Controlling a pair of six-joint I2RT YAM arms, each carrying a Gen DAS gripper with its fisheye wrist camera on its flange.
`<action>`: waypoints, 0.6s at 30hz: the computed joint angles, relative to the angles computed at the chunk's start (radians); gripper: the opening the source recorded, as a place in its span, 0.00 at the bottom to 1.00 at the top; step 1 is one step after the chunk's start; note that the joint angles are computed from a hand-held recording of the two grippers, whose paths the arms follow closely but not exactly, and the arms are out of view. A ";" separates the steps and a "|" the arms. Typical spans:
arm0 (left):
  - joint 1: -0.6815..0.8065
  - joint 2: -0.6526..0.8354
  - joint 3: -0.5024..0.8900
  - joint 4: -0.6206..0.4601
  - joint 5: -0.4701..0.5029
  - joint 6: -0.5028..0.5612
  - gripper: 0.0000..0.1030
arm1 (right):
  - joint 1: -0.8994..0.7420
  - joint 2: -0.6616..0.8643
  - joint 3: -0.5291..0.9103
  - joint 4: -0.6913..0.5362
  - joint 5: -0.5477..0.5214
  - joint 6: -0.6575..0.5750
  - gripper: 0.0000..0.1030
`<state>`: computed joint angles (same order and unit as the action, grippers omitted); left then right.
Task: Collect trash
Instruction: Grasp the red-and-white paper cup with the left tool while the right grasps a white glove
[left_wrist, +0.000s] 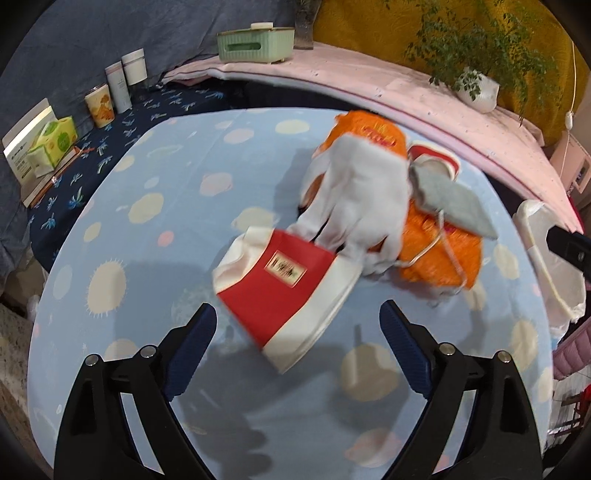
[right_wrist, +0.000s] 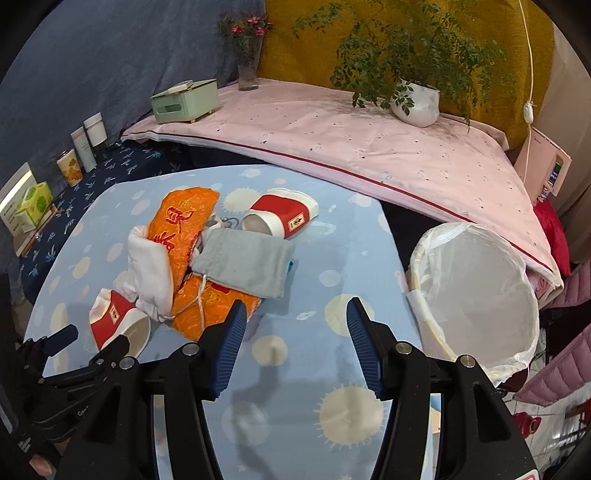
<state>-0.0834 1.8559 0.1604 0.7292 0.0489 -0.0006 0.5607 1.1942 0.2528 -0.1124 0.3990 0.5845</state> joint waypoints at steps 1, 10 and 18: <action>0.016 0.034 -0.001 0.029 0.006 0.013 0.83 | 0.015 0.023 0.000 0.016 0.001 0.011 0.53; 0.145 0.212 0.061 0.087 0.096 0.093 0.49 | 0.106 0.227 0.046 0.125 -0.011 0.069 0.53; 0.231 0.071 0.065 -0.035 0.180 0.129 0.08 | 0.124 0.337 0.120 0.208 -0.082 0.043 0.53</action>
